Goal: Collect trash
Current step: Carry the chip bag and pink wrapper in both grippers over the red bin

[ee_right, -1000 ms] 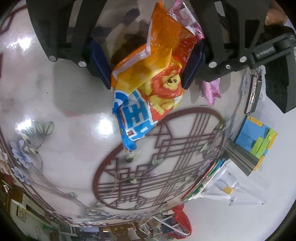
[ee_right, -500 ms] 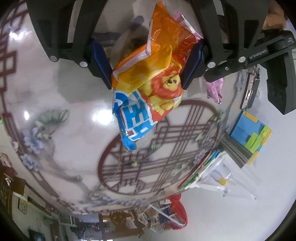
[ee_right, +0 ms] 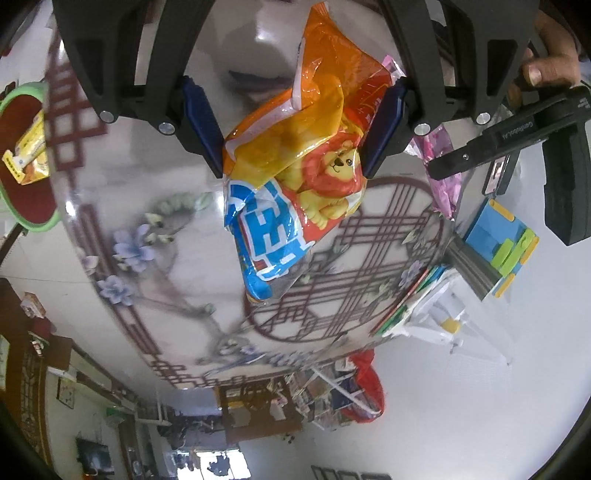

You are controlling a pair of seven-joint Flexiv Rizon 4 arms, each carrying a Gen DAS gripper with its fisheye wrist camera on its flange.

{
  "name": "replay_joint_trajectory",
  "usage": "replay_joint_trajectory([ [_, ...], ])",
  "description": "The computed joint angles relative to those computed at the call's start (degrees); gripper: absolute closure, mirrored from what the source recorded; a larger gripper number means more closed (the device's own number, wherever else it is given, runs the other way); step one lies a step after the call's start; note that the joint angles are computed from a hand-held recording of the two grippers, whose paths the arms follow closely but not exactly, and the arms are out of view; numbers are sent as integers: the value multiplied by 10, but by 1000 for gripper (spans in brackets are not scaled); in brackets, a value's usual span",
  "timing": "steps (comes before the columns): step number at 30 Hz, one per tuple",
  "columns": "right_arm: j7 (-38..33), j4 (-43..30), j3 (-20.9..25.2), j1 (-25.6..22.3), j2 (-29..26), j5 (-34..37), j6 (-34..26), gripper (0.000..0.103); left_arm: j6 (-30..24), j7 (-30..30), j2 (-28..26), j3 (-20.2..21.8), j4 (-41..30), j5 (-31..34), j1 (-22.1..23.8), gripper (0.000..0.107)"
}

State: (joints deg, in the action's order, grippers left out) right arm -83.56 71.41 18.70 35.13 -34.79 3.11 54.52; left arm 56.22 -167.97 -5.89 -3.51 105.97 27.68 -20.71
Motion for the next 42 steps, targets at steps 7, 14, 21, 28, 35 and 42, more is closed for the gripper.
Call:
replay_joint_trajectory([
  [7, 9, 29, -13, -19, 25, -7, 24, 33, -11, 96, -32, -6, -57, -24, -1, 85],
  [14, 21, 47, -20, -45, 43, -9, 40, 33, -13, 151, -82, 3, -129, -42, -18, 85],
  [21, 31, 65, -34, -72, 60, -17, 51, 33, -12, 228, -153, 12, -225, -82, -39, 85],
  [28, 51, 75, -51, -97, 69, -31, 63, 33, -17, 321, -240, 14, -341, -139, -58, 85],
  [35, 72, 74, -69, -123, 69, -48, 67, 33, -35, 409, -338, 12, -477, -205, -75, 85],
  [42, 101, 69, -102, -142, 62, -85, 67, 33, -103, 484, -446, 23, -656, -243, -95, 85],
])
